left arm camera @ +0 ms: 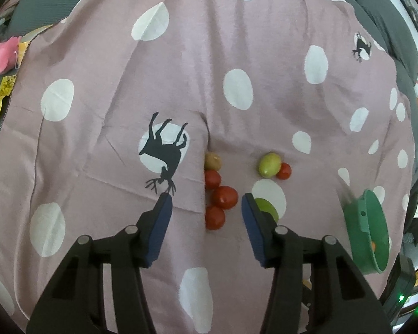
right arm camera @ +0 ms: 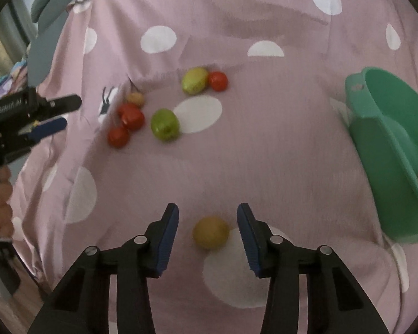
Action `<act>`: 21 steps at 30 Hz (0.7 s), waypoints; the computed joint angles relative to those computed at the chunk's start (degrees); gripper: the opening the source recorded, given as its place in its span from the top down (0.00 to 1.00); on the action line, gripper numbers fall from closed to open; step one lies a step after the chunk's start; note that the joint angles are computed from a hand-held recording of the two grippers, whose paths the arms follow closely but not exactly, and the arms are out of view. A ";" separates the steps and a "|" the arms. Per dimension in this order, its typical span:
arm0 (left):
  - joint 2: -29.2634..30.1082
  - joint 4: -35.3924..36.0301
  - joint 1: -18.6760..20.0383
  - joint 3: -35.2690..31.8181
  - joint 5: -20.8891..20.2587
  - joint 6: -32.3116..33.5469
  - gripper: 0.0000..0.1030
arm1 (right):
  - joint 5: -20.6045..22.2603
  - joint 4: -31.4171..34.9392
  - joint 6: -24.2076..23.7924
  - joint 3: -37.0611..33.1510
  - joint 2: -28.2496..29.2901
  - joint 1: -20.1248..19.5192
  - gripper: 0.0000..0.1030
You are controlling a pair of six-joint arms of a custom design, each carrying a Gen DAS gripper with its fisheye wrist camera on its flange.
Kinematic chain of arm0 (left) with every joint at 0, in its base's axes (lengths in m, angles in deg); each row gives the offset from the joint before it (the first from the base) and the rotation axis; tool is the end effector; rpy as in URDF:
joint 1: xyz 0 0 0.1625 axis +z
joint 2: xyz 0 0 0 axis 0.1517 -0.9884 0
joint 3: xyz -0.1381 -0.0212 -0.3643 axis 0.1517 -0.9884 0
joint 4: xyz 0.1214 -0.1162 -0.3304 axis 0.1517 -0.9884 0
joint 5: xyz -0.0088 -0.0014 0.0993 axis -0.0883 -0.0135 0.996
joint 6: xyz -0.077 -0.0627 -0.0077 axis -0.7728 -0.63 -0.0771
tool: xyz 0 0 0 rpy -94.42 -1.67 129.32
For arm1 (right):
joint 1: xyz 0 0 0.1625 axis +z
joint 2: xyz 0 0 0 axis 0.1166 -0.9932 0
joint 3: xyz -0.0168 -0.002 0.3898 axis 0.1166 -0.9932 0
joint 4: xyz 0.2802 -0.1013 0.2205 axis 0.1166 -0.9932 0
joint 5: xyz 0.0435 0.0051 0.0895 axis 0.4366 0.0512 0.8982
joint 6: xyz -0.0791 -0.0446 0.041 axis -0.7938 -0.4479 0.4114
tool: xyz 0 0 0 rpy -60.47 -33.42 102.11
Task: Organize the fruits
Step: 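Grasp the round tan fruit with the right tool while the left tool moves to the tomatoes, then grasp the small yellow tomato with the left tool while the right tool holds the tan fruit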
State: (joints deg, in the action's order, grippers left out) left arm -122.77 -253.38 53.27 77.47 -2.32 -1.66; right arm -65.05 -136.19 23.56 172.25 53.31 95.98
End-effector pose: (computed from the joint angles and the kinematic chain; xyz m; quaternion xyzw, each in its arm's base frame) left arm -0.0852 -0.5437 0.1312 0.1333 0.9417 -0.2586 0.1691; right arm 0.1658 -0.4474 0.0184 0.0429 -0.9040 0.2416 0.3502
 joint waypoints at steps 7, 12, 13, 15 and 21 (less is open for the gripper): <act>1.23 1.84 -0.11 -2.56 1.73 0.76 0.57 | 0.69 -1.03 -0.93 0.72 0.39 -0.60 0.72; 2.92 4.12 0.23 -6.42 1.35 1.37 0.58 | 2.29 1.74 -1.46 -2.85 -0.49 -0.09 0.72; 3.30 4.74 0.32 -7.31 1.26 1.41 0.58 | 2.98 2.31 -2.11 -4.06 -0.98 0.33 0.72; 5.01 6.47 0.24 -10.12 2.25 1.70 0.59 | 2.77 3.75 -3.62 -7.25 -1.40 1.22 0.72; 10.51 10.47 -0.11 -17.28 5.19 2.47 0.69 | -2.48 -0.49 -9.75 -14.65 0.90 2.26 0.72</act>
